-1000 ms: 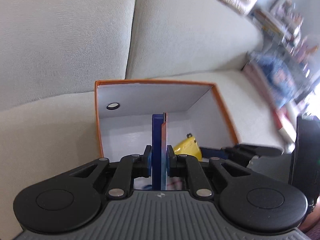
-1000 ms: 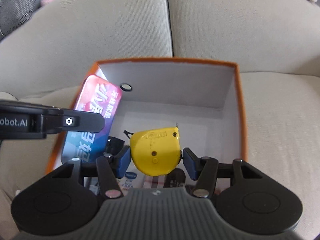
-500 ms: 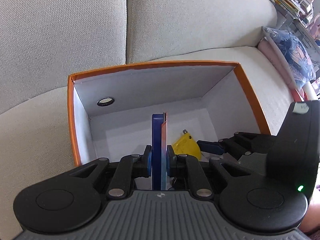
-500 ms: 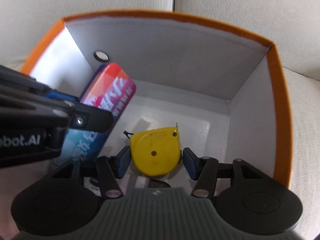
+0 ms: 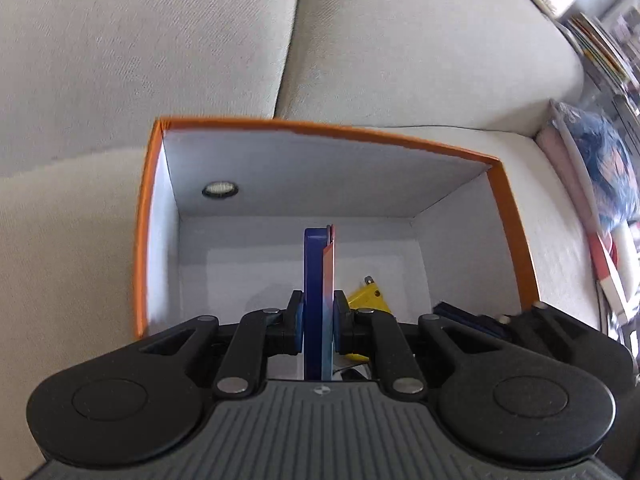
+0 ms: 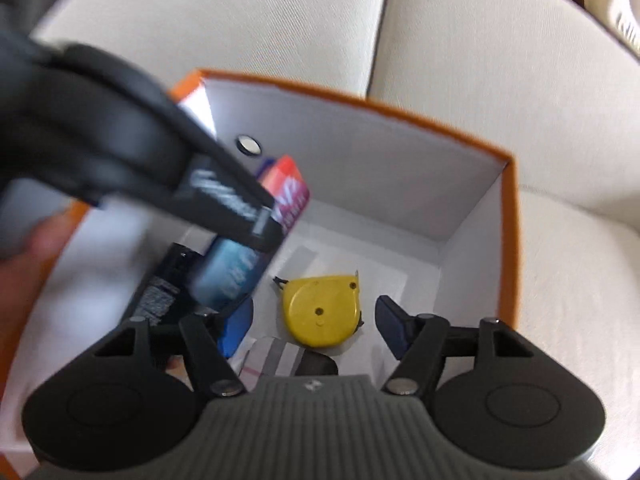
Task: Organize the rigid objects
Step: 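Open both tools inside the box to release the tin and tape measure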
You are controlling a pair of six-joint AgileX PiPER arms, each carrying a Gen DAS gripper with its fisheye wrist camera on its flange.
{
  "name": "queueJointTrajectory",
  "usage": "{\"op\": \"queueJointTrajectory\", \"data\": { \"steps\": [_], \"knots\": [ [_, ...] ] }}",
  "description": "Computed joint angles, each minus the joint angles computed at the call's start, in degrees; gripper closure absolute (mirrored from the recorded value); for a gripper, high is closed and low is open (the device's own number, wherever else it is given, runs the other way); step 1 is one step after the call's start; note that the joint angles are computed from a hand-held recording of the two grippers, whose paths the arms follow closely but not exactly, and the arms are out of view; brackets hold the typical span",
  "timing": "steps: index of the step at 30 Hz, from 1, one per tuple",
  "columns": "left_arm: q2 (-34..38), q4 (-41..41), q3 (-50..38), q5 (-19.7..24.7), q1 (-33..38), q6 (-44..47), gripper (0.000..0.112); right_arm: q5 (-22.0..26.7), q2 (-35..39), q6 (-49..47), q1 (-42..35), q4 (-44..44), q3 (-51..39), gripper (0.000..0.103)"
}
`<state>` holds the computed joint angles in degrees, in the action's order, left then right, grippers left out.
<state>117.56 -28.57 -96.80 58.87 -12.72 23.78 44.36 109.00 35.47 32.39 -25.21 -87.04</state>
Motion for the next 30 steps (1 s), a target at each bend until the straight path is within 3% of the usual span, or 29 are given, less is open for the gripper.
{"op": "queueJointTrajectory", "data": {
  "steps": [8,16,21,23,27,30],
  "knots": [
    [0.0,6.2,1.4,-4.0,-3.1,-3.9,0.098,-1.6,-4.6,0.8,-1.0,-2.4,5.5,0.045],
    [0.5,9.4,-0.8,-2.8,-3.6,-6.6,0.09,-2.7,-8.0,1.8,-2.3,-0.9,8.4,0.045],
    [-3.3,14.7,2.2,-6.1,-4.6,-5.9,0.089,-2.8,-8.7,1.7,-2.6,-0.7,8.7,0.045],
    [-4.7,14.9,3.6,-6.9,-4.6,-5.1,0.089,-2.1,-8.9,2.5,-1.7,-1.1,8.2,0.045],
    [-6.0,12.5,3.0,-4.2,-2.9,-3.8,0.089,-1.8,-10.2,4.2,-0.4,-2.2,9.5,0.045],
    [-9.5,11.8,5.1,-4.9,-2.8,-2.2,0.088,1.1,-11.0,6.0,2.1,-3.3,8.2,0.045]
  ]
}}
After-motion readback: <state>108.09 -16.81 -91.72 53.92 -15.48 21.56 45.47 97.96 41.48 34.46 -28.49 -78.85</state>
